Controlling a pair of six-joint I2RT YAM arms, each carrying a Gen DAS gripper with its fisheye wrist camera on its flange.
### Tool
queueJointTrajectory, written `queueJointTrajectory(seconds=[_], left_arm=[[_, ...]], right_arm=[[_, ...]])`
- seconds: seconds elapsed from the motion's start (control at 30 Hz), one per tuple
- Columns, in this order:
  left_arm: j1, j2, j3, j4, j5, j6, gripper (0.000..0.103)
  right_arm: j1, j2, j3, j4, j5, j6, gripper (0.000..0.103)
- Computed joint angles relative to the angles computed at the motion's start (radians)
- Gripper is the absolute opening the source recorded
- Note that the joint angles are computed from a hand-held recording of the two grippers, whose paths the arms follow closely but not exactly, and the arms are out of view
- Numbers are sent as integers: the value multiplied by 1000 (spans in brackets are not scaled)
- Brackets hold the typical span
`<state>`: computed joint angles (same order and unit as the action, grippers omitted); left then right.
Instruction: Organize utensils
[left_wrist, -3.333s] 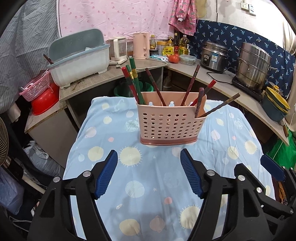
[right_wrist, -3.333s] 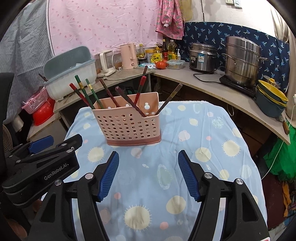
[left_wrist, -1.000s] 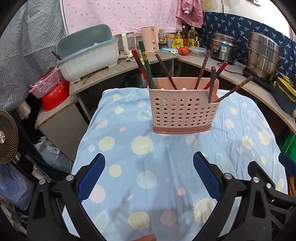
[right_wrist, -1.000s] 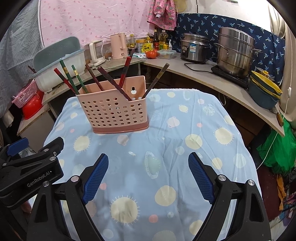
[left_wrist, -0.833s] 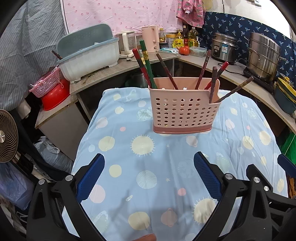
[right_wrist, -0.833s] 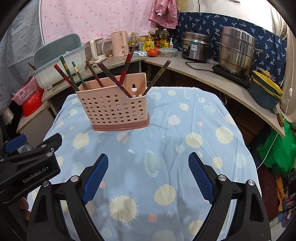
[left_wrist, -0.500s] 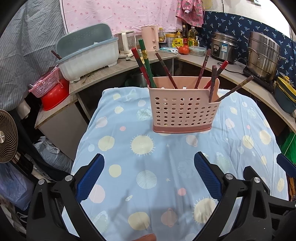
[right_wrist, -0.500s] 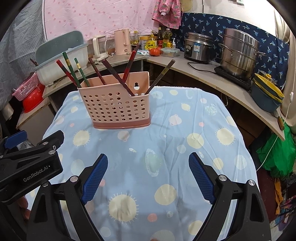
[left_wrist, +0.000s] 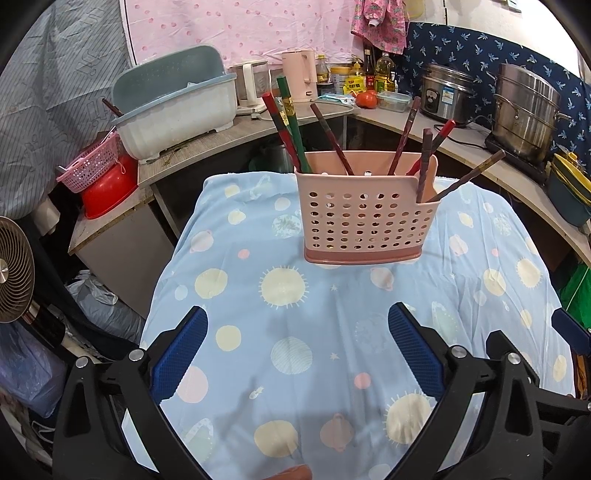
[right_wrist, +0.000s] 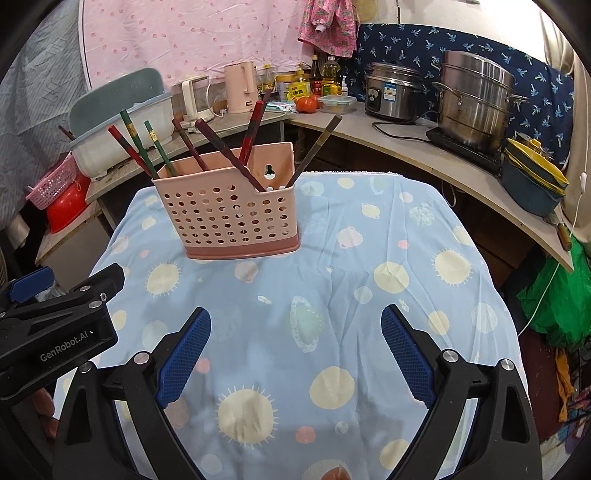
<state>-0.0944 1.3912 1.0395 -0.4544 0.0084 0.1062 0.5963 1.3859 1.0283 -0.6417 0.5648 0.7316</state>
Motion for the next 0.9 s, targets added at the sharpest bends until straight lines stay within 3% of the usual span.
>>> queueJointTrajectory(seconds=[0.9], left_arm=[[-5, -4, -25, 10, -16, -1, 94]], right_arm=[[-14, 9, 9, -10, -18, 6, 90]])
